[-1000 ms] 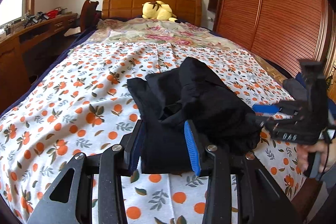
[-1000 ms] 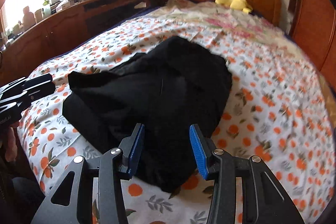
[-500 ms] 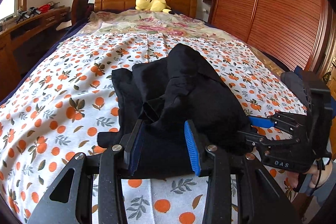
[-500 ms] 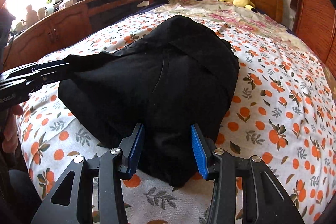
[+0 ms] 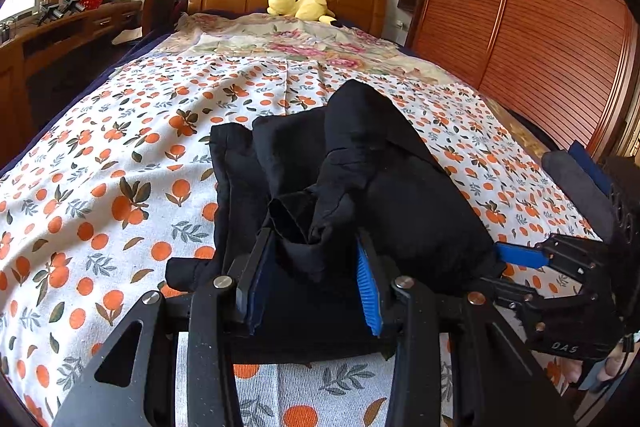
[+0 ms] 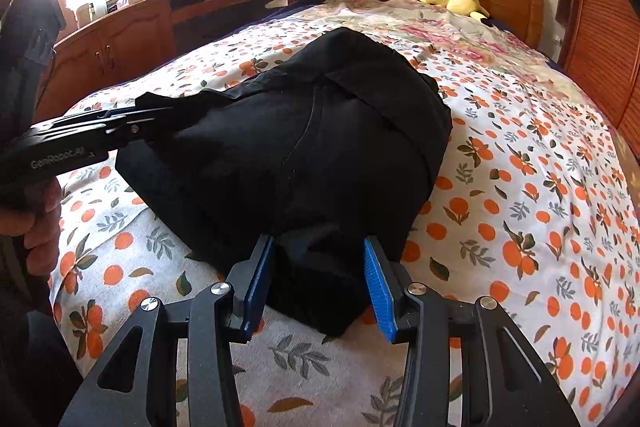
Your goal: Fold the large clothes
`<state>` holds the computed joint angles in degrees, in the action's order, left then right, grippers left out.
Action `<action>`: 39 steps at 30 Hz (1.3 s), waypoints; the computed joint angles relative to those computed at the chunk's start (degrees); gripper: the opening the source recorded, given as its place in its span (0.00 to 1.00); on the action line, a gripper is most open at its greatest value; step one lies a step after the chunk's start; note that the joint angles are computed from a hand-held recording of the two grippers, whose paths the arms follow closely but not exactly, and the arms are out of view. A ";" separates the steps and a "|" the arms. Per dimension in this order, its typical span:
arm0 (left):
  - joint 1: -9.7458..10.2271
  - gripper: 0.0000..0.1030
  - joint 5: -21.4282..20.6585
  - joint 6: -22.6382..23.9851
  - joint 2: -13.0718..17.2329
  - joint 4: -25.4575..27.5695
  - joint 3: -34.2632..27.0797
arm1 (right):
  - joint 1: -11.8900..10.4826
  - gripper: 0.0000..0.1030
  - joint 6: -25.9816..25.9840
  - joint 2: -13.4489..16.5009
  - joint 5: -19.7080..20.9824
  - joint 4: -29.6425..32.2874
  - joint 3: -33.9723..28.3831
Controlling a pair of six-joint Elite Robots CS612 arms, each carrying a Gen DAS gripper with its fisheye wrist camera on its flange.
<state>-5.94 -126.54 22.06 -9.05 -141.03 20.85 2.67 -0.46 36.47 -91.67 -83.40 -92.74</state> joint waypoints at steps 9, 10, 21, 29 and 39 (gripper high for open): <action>0.79 0.05 -3.46 0.64 -0.97 -2.72 1.82 | -0.01 0.45 1.19 -0.71 -0.66 -0.76 -0.79; 1.02 0.05 -3.99 -0.10 -0.66 -2.83 1.09 | 0.01 0.45 0.88 -0.92 -0.18 -1.15 -0.67; 2.64 0.05 -1.01 -2.92 8.03 6.90 -16.74 | 0.96 0.41 -3.28 -4.41 4.14 -3.86 5.81; 2.37 0.05 0.37 1.85 2.29 3.25 -5.08 | 0.20 0.41 -3.64 -1.94 6.34 -2.16 5.83; 3.46 0.85 -1.91 -2.86 3.84 1.79 -8.48 | -1.55 0.41 -4.38 -3.10 3.56 -4.63 6.42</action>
